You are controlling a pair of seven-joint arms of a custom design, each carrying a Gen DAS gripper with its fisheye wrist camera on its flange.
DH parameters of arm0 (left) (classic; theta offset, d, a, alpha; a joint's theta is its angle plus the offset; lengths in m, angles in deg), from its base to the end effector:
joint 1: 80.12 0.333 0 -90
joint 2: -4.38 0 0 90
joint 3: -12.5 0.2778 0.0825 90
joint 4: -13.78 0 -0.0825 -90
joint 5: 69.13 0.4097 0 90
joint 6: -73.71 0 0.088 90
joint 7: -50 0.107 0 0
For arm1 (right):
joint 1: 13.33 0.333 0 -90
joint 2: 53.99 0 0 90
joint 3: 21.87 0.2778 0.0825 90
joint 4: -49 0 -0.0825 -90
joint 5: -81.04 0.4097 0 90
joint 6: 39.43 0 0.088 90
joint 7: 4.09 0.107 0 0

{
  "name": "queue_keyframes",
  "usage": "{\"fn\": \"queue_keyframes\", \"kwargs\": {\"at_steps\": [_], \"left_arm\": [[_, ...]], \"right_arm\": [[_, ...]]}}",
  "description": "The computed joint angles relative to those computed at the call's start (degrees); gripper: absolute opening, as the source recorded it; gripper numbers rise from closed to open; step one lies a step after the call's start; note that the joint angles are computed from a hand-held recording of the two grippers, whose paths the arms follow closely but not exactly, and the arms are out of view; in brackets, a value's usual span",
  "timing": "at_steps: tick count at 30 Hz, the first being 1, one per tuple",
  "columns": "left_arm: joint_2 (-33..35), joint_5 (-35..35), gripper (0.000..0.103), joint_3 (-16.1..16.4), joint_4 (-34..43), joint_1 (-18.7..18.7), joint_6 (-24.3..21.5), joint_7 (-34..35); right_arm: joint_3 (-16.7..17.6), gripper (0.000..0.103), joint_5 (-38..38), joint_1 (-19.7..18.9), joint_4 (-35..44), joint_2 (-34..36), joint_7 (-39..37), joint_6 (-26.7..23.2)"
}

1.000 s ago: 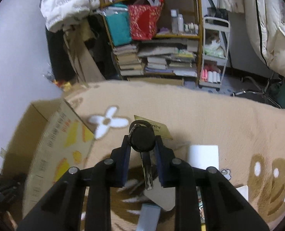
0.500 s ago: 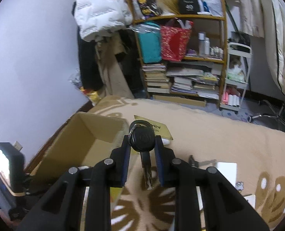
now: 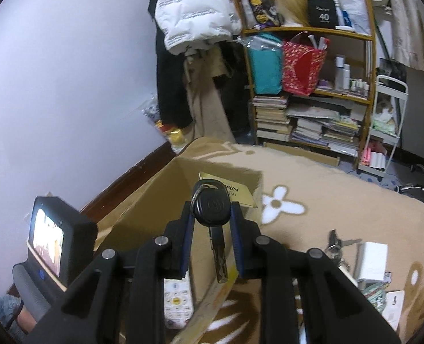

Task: Organize rigid objects
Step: 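Carry the key ring into the box with the right tool and release it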

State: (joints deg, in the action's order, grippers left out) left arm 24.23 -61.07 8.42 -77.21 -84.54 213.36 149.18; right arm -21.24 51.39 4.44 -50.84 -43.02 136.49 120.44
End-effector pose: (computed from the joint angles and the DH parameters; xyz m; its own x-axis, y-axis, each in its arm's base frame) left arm 0.7058 -0.0993 0.4468 -0.3251 -0.9280 -0.1820 -0.8089 0.3726 -0.4548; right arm 0.6406 0.2364 0.5124 -0.0553 -0.9776 -0.2030 -0.6166 0.1934 -0.7632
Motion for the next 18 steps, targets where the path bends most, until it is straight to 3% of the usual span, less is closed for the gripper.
{"fn": "queue_keyframes", "kwargs": {"at_steps": [18], "left_arm": [[-0.68,-1.49,0.021,-0.36,-0.93,0.47,1.16,0.68]], "right_arm": [[1.68,0.026,8.09,0.48,1.44,3.54,-8.03,-1.31]]}}
